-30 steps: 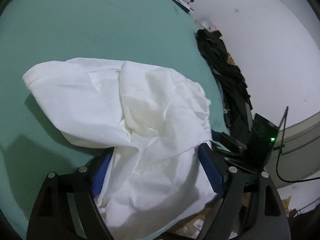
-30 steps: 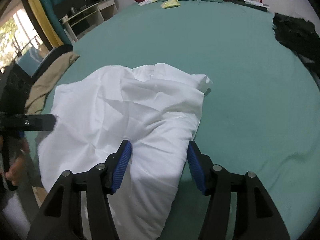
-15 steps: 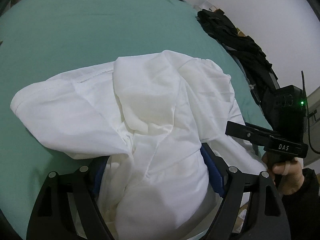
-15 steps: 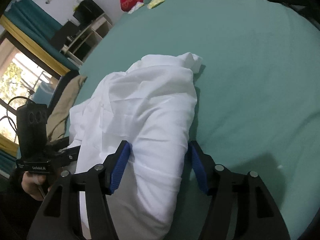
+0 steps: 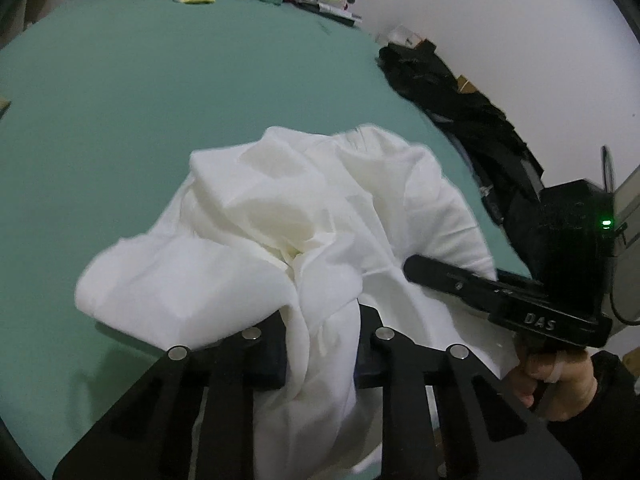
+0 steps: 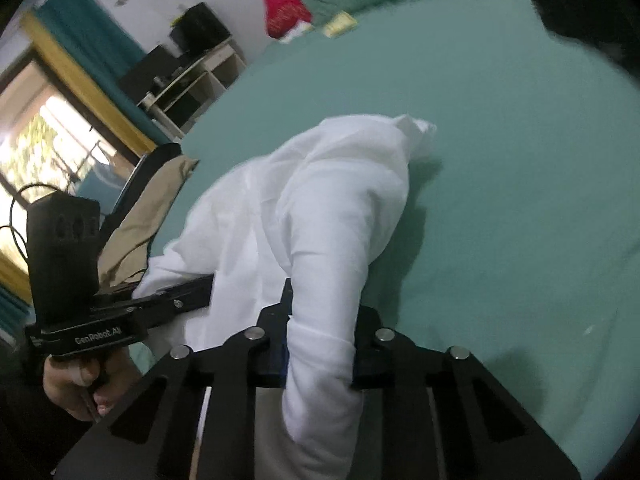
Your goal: Fold large clothes
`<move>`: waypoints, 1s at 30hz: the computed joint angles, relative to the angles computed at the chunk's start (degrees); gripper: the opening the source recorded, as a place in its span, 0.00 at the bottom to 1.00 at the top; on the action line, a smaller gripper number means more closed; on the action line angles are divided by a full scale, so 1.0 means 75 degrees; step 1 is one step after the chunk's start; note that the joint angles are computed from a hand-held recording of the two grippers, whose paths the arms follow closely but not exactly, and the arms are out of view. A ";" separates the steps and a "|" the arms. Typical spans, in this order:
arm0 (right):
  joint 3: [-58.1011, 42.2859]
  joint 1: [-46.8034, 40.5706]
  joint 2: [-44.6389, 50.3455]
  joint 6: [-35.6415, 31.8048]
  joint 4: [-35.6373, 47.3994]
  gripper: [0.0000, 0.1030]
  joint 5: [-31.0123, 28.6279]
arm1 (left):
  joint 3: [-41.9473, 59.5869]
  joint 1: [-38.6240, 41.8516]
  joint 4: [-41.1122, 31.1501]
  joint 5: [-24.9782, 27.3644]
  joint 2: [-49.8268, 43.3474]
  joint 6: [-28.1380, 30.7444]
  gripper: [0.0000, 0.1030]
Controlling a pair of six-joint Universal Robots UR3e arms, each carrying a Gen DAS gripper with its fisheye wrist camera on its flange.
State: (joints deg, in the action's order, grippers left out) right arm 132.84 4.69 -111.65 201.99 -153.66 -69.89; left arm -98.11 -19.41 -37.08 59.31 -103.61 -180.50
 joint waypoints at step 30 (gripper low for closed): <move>-1.1062 0.2483 0.9839 0.1322 -0.0964 0.18 -0.0851 | 0.3896 0.3845 -0.2670 0.0280 -0.1593 0.2494 0.21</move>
